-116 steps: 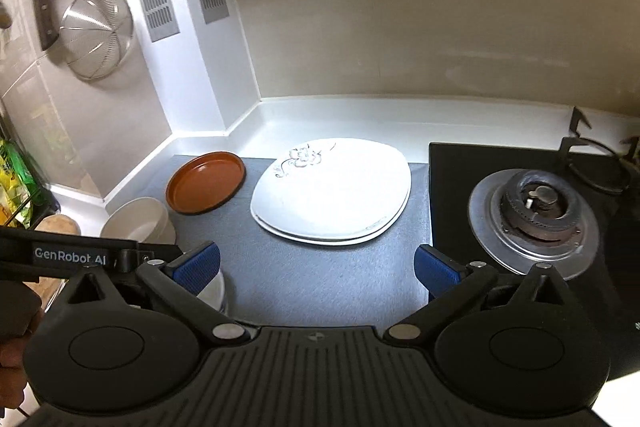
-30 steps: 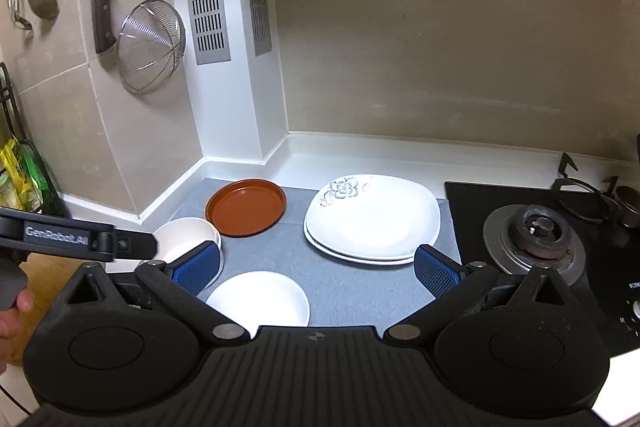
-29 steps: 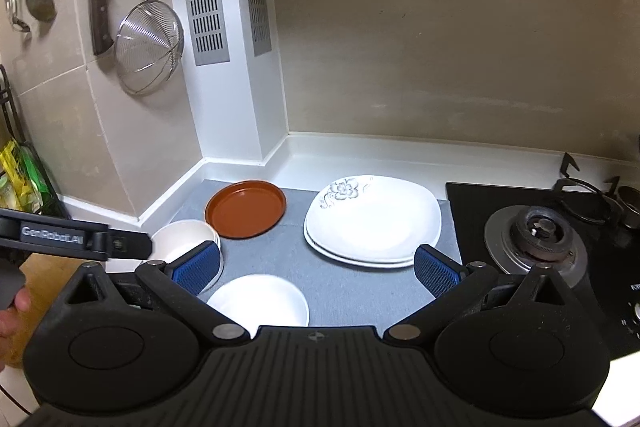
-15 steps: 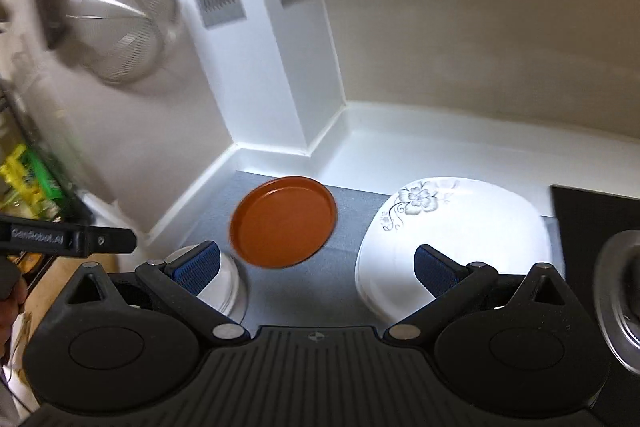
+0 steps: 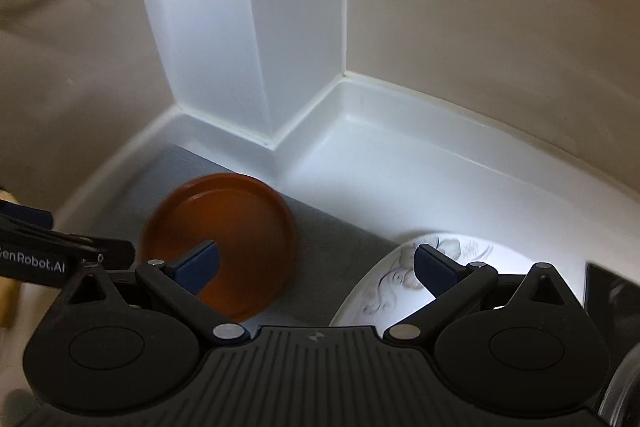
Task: Organize plates and bowls
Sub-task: 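Reach both grippers to the terracotta plate and close on its rim, then lift the terracotta plate with both grippers and carry it over the stacked white plates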
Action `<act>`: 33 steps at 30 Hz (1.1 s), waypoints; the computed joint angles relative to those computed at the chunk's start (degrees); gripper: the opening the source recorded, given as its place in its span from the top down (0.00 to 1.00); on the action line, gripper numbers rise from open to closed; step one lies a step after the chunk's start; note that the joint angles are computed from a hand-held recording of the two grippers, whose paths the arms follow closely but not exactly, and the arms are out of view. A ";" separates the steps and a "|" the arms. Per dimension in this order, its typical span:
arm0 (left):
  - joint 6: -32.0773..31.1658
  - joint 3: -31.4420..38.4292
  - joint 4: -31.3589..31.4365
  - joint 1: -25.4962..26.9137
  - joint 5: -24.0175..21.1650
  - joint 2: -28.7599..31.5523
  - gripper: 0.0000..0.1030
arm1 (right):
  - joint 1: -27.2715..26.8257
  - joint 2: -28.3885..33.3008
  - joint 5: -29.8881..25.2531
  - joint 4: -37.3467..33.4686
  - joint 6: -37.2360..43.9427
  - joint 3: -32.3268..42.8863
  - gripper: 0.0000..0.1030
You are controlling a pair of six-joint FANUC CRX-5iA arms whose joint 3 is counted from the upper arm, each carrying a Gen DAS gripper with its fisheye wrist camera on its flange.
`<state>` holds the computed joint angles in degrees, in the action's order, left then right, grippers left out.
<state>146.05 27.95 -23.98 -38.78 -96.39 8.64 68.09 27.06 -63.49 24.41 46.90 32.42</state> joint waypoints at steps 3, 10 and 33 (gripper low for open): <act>0.96 -0.57 2.04 2.39 -0.04 0.91 0.00 | -0.58 3.63 -2.61 -0.04 4.03 4.32 0.00; 0.62 -1.32 5.24 5.91 -0.61 2.81 0.00 | -2.61 10.38 -7.88 -5.98 11.09 14.65 0.03; -0.48 -2.10 8.63 8.37 2.77 3.06 0.92 | -5.66 9.63 -5.27 -18.15 10.71 14.18 0.93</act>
<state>145.58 25.85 -15.35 -30.42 -93.63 11.71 62.44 36.69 -68.76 6.25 57.60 46.60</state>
